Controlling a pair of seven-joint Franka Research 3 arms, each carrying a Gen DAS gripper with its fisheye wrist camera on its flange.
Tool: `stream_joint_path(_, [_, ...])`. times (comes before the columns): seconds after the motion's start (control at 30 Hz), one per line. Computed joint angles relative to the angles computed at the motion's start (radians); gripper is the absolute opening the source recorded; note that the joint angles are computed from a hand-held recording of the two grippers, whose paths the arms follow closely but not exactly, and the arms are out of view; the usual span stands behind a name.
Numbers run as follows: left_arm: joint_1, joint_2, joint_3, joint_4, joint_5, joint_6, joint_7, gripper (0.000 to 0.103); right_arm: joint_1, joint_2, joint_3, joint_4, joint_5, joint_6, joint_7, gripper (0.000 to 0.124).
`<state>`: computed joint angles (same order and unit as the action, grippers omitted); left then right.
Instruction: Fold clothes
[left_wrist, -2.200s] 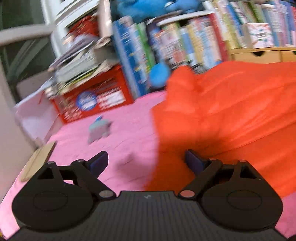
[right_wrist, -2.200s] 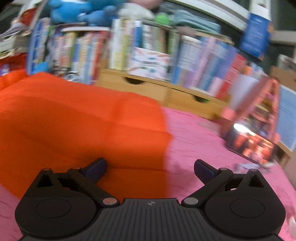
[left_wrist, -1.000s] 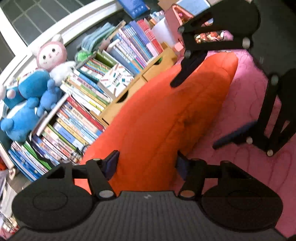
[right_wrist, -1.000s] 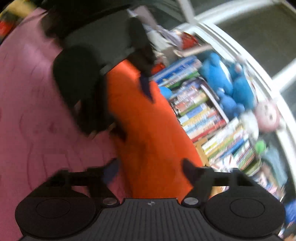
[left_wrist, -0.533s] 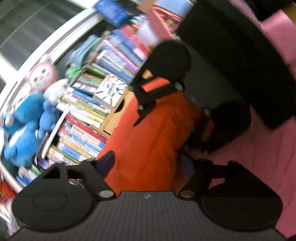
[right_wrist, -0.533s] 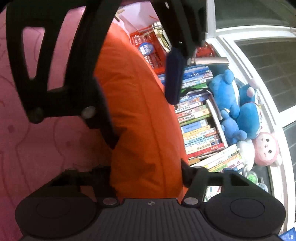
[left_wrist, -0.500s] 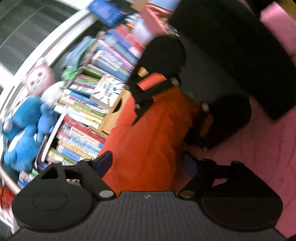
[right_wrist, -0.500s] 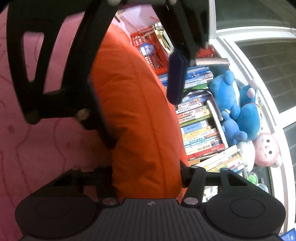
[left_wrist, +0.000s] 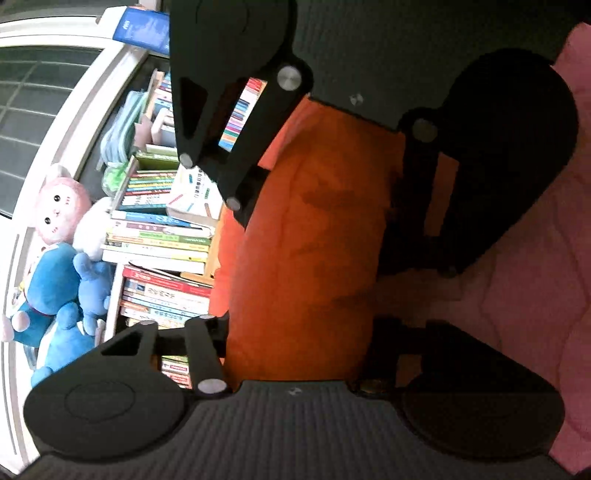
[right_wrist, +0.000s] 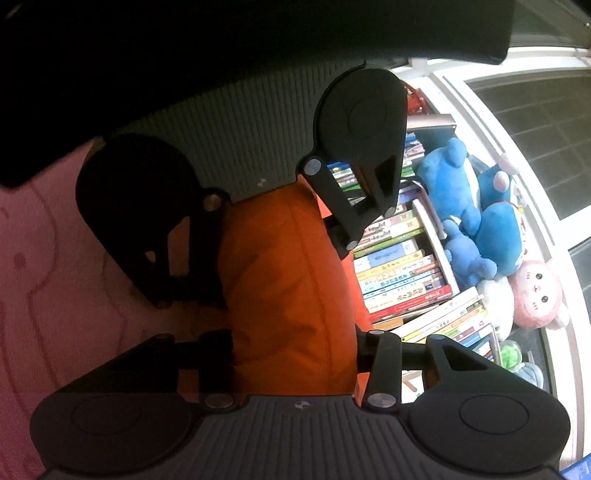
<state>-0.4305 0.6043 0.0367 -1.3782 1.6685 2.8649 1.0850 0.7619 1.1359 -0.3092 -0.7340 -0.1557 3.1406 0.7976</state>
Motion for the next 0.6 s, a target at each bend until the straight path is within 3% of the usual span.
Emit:
stream_joint_path(0.13, [0.015,-0.014,-0.012,-0.032,-0.094,-0.004,0.094,0.035,-0.005,0.034,-0.021,0.034,-0.023,-0.01,-0.013,0.035])
stream_joint_path(0.4, [0.048,-0.049,-0.013,-0.087,-0.268,0.022,0.168,0.034,-0.016,-0.02,-0.014,-0.018,-0.038,-0.091,0.04,0.032])
stream_joint_path(0.6, [0.064,-0.092,-0.001,-0.145,-0.331,0.032,0.184,0.034,-0.012,-0.067,-0.073,-0.074,-0.096,-0.148,0.178,0.031])
